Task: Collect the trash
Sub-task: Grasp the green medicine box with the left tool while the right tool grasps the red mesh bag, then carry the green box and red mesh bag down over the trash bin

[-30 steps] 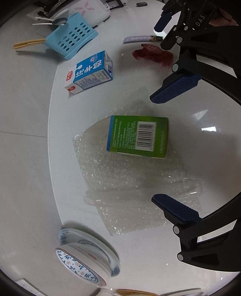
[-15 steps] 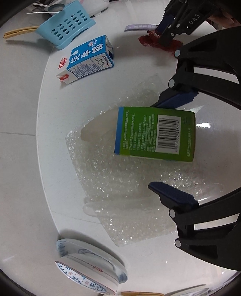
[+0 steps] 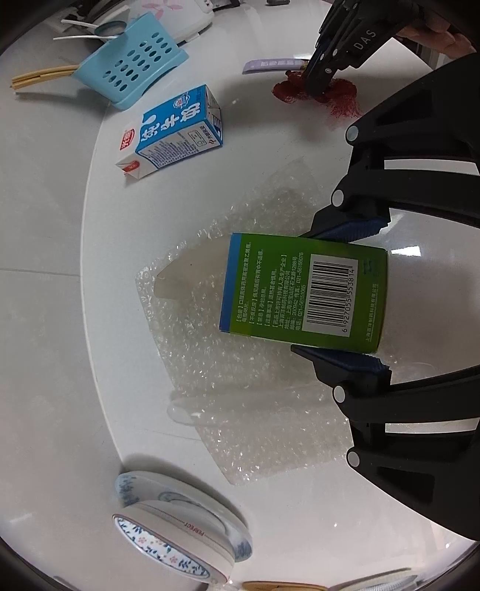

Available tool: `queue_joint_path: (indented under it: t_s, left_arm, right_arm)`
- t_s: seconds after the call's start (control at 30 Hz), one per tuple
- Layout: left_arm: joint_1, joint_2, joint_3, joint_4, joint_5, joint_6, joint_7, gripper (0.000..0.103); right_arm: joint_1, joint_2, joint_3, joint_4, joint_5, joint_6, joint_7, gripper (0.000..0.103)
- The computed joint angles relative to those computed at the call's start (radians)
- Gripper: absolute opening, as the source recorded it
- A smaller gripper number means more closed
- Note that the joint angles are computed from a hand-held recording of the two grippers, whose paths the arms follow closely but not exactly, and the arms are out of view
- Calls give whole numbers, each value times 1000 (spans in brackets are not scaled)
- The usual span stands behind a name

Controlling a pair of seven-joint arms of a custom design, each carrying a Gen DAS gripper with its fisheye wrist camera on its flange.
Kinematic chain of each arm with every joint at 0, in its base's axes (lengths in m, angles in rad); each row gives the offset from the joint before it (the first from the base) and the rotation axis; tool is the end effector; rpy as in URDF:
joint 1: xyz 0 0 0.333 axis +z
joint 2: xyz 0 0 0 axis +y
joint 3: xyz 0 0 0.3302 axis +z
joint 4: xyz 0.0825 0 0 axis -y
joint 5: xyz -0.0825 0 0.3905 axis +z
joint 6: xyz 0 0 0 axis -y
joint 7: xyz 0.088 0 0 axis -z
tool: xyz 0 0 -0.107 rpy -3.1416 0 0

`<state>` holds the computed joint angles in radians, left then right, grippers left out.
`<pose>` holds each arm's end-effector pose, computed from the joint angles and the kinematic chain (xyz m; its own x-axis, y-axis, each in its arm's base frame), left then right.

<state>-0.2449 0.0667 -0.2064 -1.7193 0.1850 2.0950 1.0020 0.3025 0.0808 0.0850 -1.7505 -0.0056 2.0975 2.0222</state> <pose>0.5631 -0.2589 0.5805 0.0488 -0.9986 0.0206 -0.9386 -0.0529 -0.3409 0.5752 0.2326 0.5547 -0.0485 -0.9920 -0.1162 -0.9688 0.0750 -0.2363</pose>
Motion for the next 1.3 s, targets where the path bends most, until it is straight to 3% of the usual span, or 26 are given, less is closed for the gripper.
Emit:
queue_joint_path:
  t_s: [1.3]
  left_arm:
    - [-4, -308, -101, -234, -73, 3, -102, 48]
  right_arm:
    - [46, -365, 13, -280, -61, 105, -31, 16]
